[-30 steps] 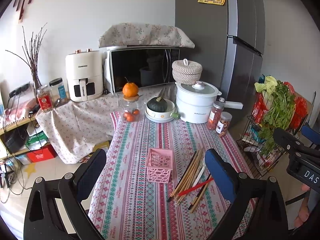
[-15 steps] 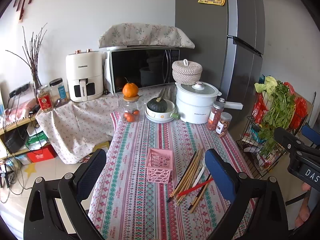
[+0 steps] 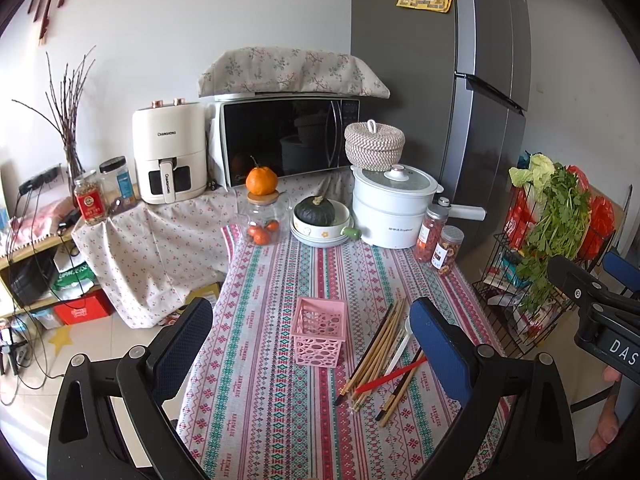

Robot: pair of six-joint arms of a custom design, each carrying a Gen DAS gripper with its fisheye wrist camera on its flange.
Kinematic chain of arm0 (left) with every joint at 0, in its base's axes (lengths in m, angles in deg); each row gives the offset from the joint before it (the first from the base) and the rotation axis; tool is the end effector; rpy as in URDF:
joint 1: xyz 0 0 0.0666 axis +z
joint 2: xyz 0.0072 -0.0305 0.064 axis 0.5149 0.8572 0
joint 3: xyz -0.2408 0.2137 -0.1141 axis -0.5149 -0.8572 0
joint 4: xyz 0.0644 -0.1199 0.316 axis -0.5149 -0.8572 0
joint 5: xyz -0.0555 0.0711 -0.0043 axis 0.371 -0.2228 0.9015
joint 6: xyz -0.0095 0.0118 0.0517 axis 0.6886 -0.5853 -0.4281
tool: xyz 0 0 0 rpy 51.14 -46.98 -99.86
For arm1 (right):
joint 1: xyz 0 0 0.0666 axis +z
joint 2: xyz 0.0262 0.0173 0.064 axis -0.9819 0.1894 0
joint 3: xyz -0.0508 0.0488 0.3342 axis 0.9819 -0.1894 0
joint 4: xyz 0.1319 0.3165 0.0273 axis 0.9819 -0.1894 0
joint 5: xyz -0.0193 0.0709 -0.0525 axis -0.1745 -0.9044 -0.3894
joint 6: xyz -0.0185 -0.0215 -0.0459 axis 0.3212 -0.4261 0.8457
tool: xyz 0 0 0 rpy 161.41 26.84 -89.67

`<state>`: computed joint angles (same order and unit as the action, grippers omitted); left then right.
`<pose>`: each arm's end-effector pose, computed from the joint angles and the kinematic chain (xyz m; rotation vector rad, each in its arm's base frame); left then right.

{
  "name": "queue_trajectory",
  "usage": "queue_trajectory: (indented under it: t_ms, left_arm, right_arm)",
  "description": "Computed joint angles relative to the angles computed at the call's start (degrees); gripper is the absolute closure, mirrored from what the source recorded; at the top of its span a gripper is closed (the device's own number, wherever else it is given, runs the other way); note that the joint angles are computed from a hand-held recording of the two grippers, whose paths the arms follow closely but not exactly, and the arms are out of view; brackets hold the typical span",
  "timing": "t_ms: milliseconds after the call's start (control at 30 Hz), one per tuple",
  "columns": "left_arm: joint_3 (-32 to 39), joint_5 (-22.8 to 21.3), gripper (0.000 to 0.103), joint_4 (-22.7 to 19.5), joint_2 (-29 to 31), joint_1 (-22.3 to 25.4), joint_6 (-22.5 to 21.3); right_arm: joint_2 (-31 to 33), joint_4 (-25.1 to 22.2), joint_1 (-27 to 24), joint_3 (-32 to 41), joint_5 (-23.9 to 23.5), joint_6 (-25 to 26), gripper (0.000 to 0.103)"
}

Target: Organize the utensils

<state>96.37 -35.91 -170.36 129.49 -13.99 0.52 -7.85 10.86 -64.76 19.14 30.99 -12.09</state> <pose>0.3502 -0.3155 0.5728 -0.2401 2.1299 0.0980 0.3853 0.0929 0.5900 -0.1569 2.0702 0.0264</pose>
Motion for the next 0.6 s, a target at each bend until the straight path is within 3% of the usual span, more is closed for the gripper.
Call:
queue_trajectory:
  t_ms: [600]
  left_arm:
    - [0.4,-0.2,0.003,-0.1,0.1,0.2,-0.2]
  right_arm:
    - [0.8,-0.9,-0.2,1.2,-0.1,0.2,0.001]
